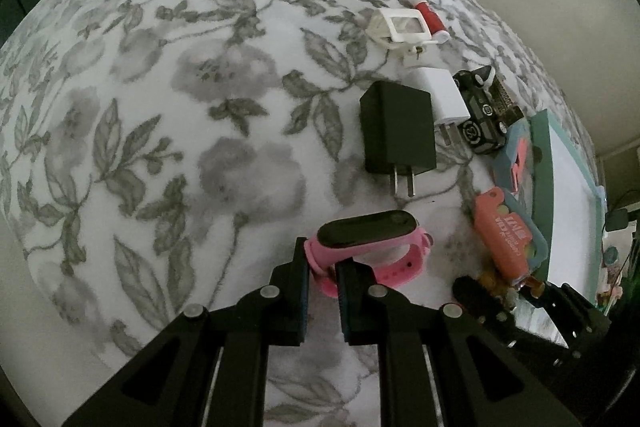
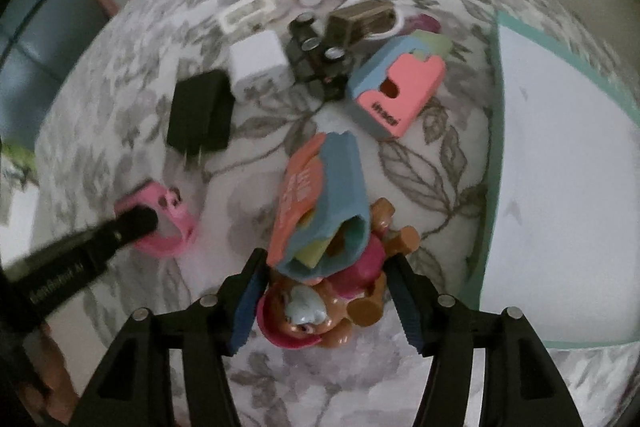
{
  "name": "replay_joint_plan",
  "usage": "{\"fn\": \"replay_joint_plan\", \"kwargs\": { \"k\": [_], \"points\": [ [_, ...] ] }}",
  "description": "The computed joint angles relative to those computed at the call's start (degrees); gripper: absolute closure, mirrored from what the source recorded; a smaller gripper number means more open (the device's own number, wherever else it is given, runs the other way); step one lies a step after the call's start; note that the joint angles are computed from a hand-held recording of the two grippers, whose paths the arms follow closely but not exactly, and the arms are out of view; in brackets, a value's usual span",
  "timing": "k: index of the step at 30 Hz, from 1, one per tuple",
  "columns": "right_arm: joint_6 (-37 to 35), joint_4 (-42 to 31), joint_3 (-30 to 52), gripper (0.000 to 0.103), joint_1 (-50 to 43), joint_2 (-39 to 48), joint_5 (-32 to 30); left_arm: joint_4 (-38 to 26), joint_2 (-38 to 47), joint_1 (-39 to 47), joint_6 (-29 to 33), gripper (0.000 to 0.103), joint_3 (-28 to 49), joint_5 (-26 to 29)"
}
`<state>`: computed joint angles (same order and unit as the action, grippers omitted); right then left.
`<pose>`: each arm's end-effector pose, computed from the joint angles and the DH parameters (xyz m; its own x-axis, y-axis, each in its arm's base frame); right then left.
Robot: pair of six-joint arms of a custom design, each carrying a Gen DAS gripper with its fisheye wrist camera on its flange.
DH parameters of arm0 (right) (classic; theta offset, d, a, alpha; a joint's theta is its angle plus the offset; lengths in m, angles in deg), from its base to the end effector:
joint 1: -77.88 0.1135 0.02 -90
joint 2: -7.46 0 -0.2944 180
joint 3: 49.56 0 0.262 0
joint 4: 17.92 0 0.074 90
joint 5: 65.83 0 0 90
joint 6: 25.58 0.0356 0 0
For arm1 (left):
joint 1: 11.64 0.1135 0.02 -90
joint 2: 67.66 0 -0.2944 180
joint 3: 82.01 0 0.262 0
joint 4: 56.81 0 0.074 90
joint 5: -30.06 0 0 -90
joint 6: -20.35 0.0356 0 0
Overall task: Organize rigid objects
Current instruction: 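Carry the pink band and puppy figure over the teal-rimmed tray with both grippers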
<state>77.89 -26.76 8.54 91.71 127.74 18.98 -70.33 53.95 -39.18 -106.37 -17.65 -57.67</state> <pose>0.3161 0.0811 0.0325 -0.9551 0.0038 -0.2964 -0.0454 0.9862 0.1589 0.3116 -0.1641 0.0404 -0.9542 -0.1762 -0.2416 -0.1210 0.9664 -0.2269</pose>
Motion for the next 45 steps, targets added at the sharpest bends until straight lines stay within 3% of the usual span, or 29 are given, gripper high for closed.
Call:
{"fn": "replay_joint_plan", "kwargs": {
  "k": [4,6,13,24,29,34,40,45],
  "points": [
    [-2.8,-2.0,1.0,0.041,2.2,0.7,3.9,0.2,0.1,-0.1,0.3,0.091,-0.1,-0.1],
    [-2.8,-2.3,1.0,0.048,2.7,0.6,4.5,-0.3,1.1,-0.2,0.2,0.09,1.1,-0.4],
    [-1.8,-1.0,-2.0,0.048,0.9,-1.5,2.3,-4.1,1.5,-1.1,-1.6,0.092,4.1,-1.2],
    [0.2,4.5,-10.2,0.049,-9.1,-13.4,-1.5,-9.5,-5.0,-2.4,-3.9,0.092,8.5,-0.9],
    [1.4,7.1,-12.6,0.049,-11.7,-17.5,-2.5,-13.4,-5.9,-4.6,-5.3,0.092,14.5,-1.3],
    [1.3,10.2,-13.6,0.049,-12.4,-19.7,4.1,-18.3,-4.2,-9.3,-5.3,0.092,23.2,-3.4],
    [1.9,8.7,-12.7,0.049,-19.5,-17.4,6.5,-26.5,4.2,-14.4,-3.6,0.092,37.3,-5.0],
    [2.9,10.2,-12.1,0.048,-26.9,-12.9,8.3,-29.7,12.9,-17.2,-5.1,0.092,48.5,-2.6]
  ]
}}
